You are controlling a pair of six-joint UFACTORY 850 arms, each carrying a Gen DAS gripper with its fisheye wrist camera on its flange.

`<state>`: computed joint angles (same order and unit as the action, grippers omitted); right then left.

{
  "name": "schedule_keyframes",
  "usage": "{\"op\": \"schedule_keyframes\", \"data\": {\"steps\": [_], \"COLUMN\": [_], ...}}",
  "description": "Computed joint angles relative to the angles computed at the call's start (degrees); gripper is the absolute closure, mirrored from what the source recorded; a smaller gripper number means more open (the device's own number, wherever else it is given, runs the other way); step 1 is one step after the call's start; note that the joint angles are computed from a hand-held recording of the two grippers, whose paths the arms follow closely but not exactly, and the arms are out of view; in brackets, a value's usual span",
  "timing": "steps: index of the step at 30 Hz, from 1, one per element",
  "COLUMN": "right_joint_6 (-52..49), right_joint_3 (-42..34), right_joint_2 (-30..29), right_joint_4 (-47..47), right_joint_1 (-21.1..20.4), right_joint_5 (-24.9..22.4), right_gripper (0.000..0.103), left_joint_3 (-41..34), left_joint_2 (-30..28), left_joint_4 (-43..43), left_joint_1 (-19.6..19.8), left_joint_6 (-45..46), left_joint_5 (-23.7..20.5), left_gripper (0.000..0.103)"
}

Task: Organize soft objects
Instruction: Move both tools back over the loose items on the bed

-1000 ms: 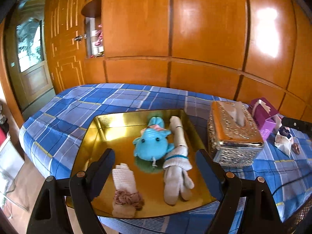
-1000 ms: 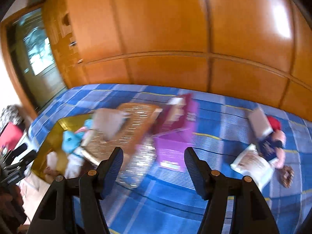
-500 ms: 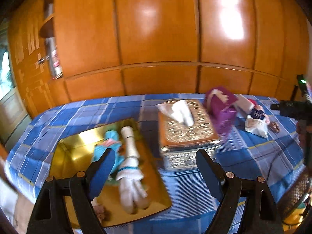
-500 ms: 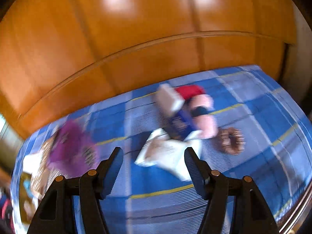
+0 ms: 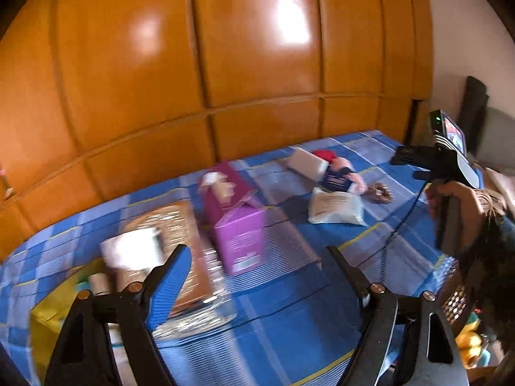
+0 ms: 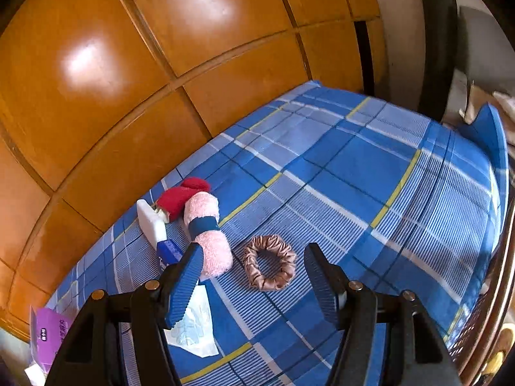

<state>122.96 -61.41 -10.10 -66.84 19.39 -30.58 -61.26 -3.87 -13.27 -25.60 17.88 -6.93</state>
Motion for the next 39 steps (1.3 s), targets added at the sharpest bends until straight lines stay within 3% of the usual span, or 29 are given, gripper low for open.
{"op": "schedule_keyframes", "data": {"steps": [4,6,9,16,20,30,35,39], "right_joint_6": [0.0,1.5,3.9,12.7,16.9,27.8,29.7,32.7], "right_joint_3": [0.9,1.3,1.7,3.8,4.6,5.9,5.9,6.2], "right_joint_2": [0.5,0.6,0.6,2.0,2.4,3.0,2.8,2.8], "right_joint_4": [1.6,1.2,-0.1,-7.8,-12.1,-21.7,-23.7,-26.0], "right_joint_1": [-0.9,-1.1,-1.5,-2.3,-2.8,-4.0,-4.3,-4.6], "right_joint_5": [4.0,5.2,6.6,10.2,12.4,16.9,18.1,18.7], "right_gripper": [0.037,0.037,0.037,0.037,0.037,0.037,0.037,0.037], "left_joint_3": [-7.2,-10.7,-16.9,-31.5,-40.2,-54.1,-64.6,-68.5], "left_joint_2": [-7.3,-10.7,-16.2,-29.1,-37.1,-48.1,-54.0,-55.9], "left_joint_4": [-6.3,-4.8,-15.1,-18.4,-20.7,-23.1,-15.0,-9.0], "left_joint_1": [-2.6,-3.8,-4.3,-5.2,-4.5,-3.8,-4.7,-6.0], "left_joint_6": [5.0,3.1,8.9,0.8,-8.3,-24.8,-32.2,-30.1], "left_joint_5": [-5.3,-7.6,-14.9,-26.1,-32.3,-37.5,-40.3,-43.8], "left_gripper": [0.022,0.022,0.022,0.022,0.022,0.018,0.017,0.016]}}
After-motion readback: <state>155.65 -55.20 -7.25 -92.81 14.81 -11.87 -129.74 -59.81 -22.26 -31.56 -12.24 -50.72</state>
